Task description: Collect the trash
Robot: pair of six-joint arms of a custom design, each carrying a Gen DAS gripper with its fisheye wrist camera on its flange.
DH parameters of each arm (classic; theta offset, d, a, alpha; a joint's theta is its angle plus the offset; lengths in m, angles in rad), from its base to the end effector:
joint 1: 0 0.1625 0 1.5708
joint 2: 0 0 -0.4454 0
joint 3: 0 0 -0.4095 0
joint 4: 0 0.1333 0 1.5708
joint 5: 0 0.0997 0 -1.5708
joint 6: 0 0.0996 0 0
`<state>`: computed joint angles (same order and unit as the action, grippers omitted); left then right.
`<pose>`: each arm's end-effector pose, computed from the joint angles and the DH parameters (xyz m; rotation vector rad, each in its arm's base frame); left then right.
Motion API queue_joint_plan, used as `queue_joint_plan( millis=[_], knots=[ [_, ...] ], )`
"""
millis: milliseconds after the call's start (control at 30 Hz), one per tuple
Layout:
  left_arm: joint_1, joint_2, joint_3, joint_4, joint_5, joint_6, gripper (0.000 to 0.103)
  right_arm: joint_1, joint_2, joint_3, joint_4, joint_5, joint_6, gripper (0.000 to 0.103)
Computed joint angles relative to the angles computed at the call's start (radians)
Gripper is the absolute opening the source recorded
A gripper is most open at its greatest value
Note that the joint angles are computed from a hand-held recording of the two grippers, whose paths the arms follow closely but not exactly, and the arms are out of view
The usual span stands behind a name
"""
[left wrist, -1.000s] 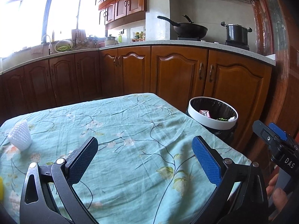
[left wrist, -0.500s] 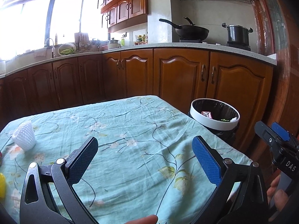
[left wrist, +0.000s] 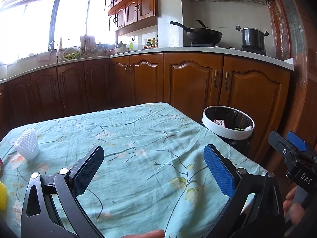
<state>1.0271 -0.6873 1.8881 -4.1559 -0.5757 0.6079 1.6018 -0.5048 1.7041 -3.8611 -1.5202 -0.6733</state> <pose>-0.1062 -0.5950 0.1512 0.2876 1.8679 -1.3978 0.1591 -0.6681 0.0389 0.8856 -2.3003 1.4390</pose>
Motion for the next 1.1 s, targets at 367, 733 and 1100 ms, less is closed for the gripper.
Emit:
queue_joint_plan(
  millis=[367,733,1100],
  knots=[
    [-0.003,0.001,0.003,-0.003,0.0,-0.003,0.103,0.0,0.0,-0.003,0.009,-0.003,0.003,0.103],
    [0.0,0.0,0.005,0.009,-0.002,-0.018,0.103,0.001,0.001,-0.007,0.015,-0.004,0.002,0.103],
    [-0.001,0.0,0.005,0.012,-0.001,-0.022,0.103,0.002,0.002,-0.009,0.022,-0.005,0.006,0.103]
  ],
)
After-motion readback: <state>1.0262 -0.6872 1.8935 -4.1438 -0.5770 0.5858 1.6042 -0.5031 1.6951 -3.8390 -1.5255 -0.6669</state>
